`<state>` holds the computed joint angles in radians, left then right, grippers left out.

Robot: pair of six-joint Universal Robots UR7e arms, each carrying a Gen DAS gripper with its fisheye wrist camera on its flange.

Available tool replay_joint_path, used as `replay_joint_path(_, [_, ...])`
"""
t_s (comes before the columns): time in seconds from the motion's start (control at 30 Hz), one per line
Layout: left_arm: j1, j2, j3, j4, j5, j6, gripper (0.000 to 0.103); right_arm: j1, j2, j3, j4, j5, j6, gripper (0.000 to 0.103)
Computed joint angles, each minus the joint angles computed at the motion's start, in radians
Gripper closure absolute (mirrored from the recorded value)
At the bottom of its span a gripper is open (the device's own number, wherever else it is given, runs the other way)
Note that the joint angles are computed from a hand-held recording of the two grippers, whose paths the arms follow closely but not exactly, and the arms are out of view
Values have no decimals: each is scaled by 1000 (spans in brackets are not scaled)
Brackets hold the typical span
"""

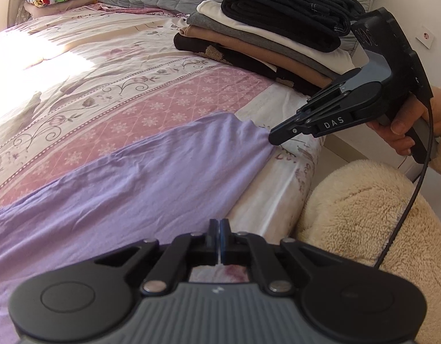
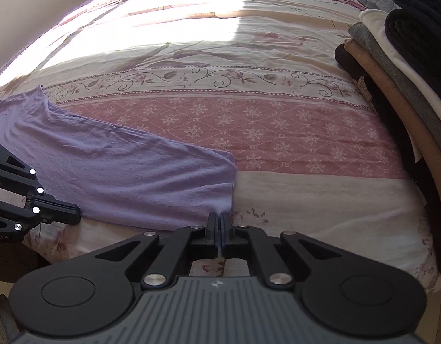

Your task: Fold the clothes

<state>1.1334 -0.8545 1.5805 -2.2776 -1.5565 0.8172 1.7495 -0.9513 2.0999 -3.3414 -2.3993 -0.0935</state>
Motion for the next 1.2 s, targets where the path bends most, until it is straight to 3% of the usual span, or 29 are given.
replay_joint_path(0.27, [15,-5,-44,68,-3,-13,94,6,-11,-30,163,-39,107,97])
replay_joint_path(0.33, [22,-10,-61,78,1,-11,82,15,-7,-39,158,-44,103,96])
replay_joint_path(0.43, [39,-8,-106,93,21,-22,74,26,10,-68,138,-19,75,96])
replay_joint_path(0.57, [67,6,-188,100,71,-50,73,39,57,-141,136,13,24,96])
replay_joint_path(0.97, [152,134,-488,14,252,-94,73,52,258,-474,258,233,-160,92])
replay_joint_path(1.2, [191,227,-639,-46,275,-89,73,43,354,-633,360,333,-270,92])
